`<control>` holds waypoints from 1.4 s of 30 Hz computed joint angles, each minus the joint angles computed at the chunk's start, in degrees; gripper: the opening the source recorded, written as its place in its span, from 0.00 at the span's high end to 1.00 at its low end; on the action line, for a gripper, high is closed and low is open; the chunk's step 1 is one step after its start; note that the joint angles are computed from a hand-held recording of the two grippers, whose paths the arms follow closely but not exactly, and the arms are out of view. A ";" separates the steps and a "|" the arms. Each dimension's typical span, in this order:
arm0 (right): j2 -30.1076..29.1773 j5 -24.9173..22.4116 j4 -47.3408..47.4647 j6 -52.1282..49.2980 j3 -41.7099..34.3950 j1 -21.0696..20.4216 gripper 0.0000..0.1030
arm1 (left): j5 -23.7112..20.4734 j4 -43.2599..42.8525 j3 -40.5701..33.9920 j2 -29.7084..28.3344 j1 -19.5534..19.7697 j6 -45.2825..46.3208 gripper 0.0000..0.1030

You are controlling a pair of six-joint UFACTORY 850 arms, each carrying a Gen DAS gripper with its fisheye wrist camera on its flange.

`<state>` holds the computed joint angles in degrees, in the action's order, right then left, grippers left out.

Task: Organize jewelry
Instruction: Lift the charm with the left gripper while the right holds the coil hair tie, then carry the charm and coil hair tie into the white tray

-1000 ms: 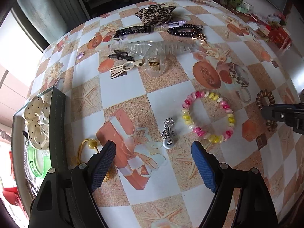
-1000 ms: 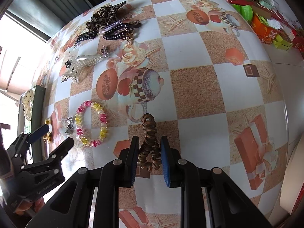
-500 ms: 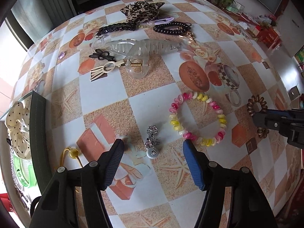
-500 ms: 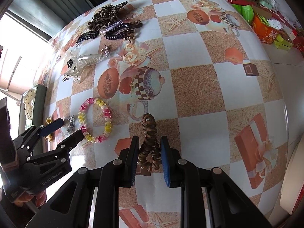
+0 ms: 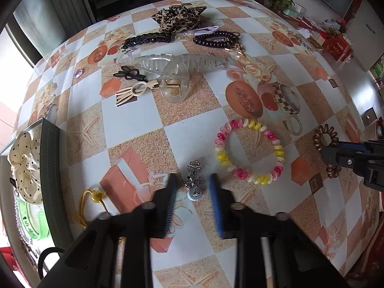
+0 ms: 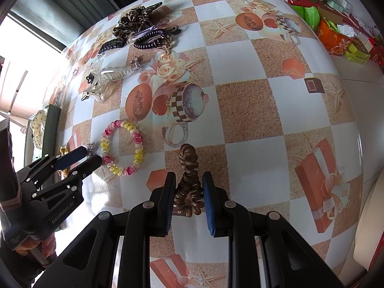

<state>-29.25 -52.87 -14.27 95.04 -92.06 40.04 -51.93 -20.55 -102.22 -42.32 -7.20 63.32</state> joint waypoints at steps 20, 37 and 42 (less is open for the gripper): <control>0.41 -0.46 0.80 -0.10 0.09 0.54 0.76 | -0.83 -1.86 6.08 5.13 1.76 -3.12 0.87; -1.83 -3.70 3.00 -2.58 -4.23 1.28 0.76 | -3.83 -3.86 7.24 7.30 4.50 -5.06 0.87; -2.14 -4.44 3.25 -2.96 -5.40 1.54 0.76 | -5.11 -3.61 7.36 8.10 5.56 -5.86 0.87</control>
<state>-31.39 -57.31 -11.03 92.08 -97.47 41.58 -57.04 -24.16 -94.85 -34.21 -1.64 57.46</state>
